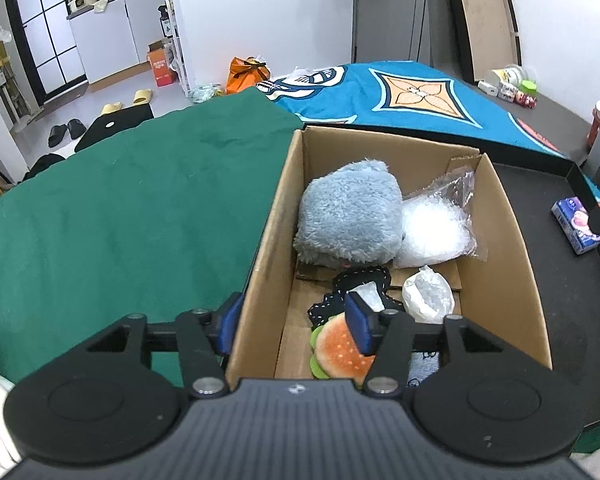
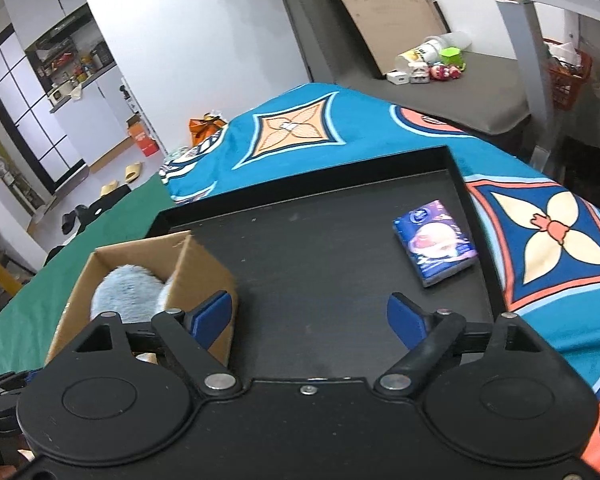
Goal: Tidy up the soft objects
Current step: 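Withdraw the open right tool from the box toward the tissue pack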
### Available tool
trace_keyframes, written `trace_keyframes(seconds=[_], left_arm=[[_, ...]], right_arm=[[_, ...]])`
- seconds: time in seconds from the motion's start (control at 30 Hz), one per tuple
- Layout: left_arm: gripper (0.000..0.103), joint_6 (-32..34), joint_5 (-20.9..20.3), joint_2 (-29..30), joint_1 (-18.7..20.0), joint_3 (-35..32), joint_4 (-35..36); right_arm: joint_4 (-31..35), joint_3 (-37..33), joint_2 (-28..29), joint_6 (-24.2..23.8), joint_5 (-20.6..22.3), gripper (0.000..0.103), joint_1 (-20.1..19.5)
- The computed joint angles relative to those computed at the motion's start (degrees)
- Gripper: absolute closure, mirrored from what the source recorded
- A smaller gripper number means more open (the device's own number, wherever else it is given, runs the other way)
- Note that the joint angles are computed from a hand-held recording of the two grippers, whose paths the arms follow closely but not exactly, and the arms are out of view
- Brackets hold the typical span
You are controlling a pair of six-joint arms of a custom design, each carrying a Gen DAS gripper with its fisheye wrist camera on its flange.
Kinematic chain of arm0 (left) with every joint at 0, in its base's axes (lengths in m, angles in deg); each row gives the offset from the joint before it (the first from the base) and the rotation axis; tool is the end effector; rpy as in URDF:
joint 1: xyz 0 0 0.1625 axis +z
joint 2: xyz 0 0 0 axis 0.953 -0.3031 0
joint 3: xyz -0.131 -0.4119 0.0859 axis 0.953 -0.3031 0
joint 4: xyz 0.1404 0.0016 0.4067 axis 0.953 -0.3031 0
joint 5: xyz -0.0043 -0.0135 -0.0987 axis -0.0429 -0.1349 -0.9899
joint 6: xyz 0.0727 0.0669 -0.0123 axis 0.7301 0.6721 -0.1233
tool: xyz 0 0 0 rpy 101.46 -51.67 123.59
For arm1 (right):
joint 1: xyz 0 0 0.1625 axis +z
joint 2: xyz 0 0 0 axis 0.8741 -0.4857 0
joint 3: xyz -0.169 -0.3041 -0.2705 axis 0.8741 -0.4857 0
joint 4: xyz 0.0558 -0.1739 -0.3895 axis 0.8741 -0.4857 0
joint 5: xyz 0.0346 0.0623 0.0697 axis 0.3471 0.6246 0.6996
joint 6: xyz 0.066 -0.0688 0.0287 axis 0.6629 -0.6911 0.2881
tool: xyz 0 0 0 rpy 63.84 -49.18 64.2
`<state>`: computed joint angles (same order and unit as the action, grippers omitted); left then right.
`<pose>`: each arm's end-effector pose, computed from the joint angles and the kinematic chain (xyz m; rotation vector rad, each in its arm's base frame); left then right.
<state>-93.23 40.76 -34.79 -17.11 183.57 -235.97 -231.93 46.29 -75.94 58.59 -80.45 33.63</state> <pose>-0.1879 -0.6691 0.1305 -0.1056 2.0247 -0.9112 0.1710 -0.7747 0.1410 0.5977 -2.6001 0.8186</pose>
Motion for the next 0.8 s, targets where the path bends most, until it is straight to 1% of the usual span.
trace_keyframes(seconds=[0.2, 0.3, 0.4, 0.67, 0.8], left_arm=[[0.037, -3.1, 1.1, 0.9, 0.1, -1.9, 5.6], [0.033, -5.0, 1.8, 1.4, 0.1, -3.0, 8.9], [0.03, -6.8, 2.5, 1.9, 0.2, -4.1, 12.1], [0.027, -11.0, 3.9, 3.1, 0.5, -6.6, 18.8], [0.026, -12.7, 4.4, 3.5, 0.6, -7.6, 21.5]], right_arm=[[-0.7, -1.4, 0.6, -0.5, -1.0, 0.013, -1.0], [-1.8, -2.1, 1.1, -2.2, -2.1, 0.011, -1.4], [-2.4, -2.8, 1.5, -2.8, -2.3, 0.011, -1.9], [-2.2, -6.2, 3.4, -3.1, -3.4, 0.011, -3.4], [-1.6, -8.3, 4.5, -3.3, -2.8, 0.012, -4.0]])
